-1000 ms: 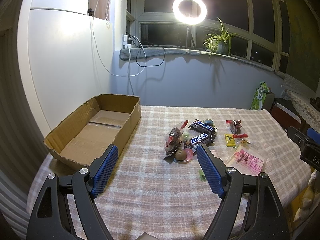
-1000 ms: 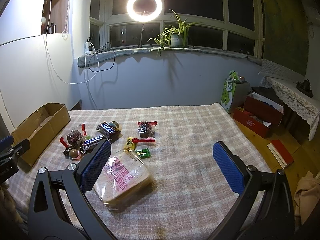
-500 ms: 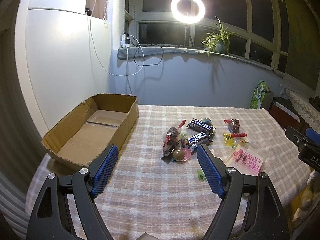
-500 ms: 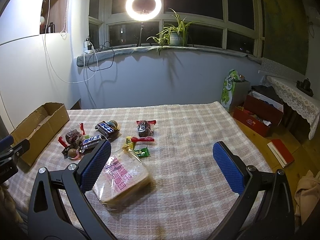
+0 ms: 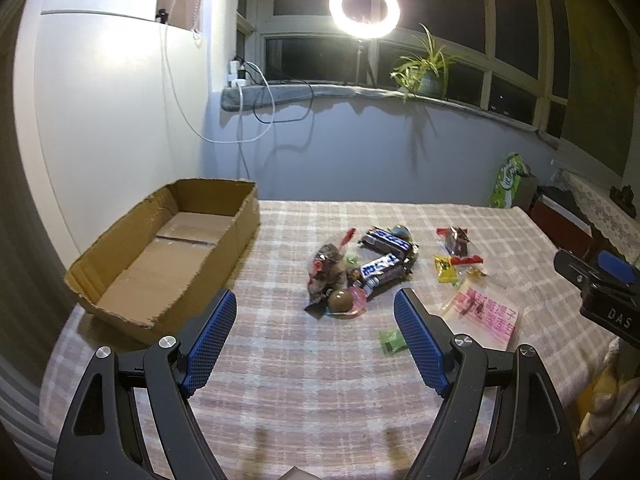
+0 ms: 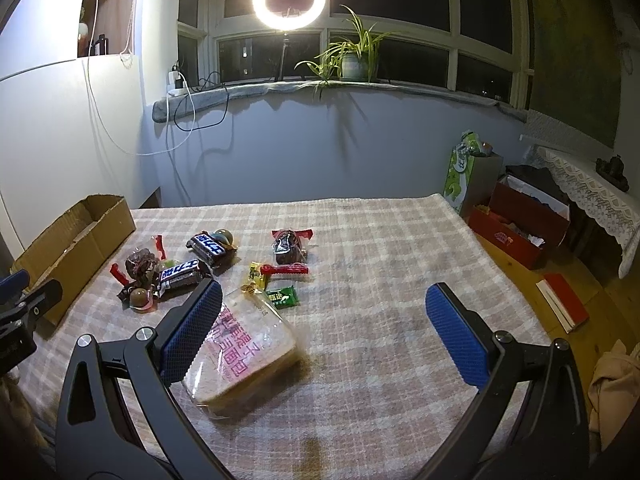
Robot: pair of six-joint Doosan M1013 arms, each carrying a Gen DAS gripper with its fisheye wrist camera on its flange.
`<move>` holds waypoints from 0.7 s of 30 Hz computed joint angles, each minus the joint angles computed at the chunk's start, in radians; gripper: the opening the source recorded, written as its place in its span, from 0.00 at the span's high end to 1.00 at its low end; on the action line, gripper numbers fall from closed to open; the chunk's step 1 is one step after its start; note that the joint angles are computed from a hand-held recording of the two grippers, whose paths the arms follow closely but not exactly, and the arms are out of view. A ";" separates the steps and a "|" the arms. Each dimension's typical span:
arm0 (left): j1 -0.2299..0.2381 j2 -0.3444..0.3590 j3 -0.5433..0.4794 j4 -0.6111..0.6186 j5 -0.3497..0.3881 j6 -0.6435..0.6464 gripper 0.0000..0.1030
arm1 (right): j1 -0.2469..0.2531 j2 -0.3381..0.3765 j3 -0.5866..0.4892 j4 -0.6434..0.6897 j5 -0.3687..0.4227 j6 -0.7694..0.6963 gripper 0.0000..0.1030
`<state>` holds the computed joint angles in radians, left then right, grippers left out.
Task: Organize snacks
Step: 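Reach the left tool to the bagged bread and close on it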
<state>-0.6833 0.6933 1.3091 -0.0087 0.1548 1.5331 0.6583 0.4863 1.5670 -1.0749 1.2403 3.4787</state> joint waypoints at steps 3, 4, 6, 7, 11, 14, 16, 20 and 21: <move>0.001 0.004 -0.006 -0.135 0.018 0.133 0.21 | -0.011 -0.009 0.016 0.015 -0.043 0.002 0.00; 0.002 0.007 -0.011 -0.200 0.031 0.194 0.21 | -0.017 -0.016 0.029 0.020 -0.073 0.011 0.00; 0.004 0.012 -0.018 -0.251 0.048 0.238 0.21 | -0.033 -0.033 0.060 0.035 -0.144 0.034 0.00; 0.005 0.015 -0.023 -0.284 0.061 0.264 0.21 | -0.040 -0.039 0.073 0.043 -0.173 0.038 0.00; 0.007 0.029 -0.042 -0.395 0.119 0.366 0.21 | -0.069 -0.063 0.118 0.070 -0.312 0.027 0.00; 0.008 0.044 -0.062 -0.520 0.185 0.483 0.23 | -0.097 -0.081 0.149 0.092 -0.437 0.011 0.00; 0.008 0.055 -0.075 -0.568 0.231 0.524 0.28 | -0.116 -0.090 0.166 0.111 -0.521 -0.008 0.01; 0.009 0.078 -0.109 -0.644 0.336 0.583 0.33 | -0.145 -0.097 0.184 0.153 -0.644 -0.049 0.07; 0.011 0.084 -0.119 -0.673 0.369 0.602 0.34 | -0.154 -0.098 0.189 0.167 -0.680 -0.053 0.07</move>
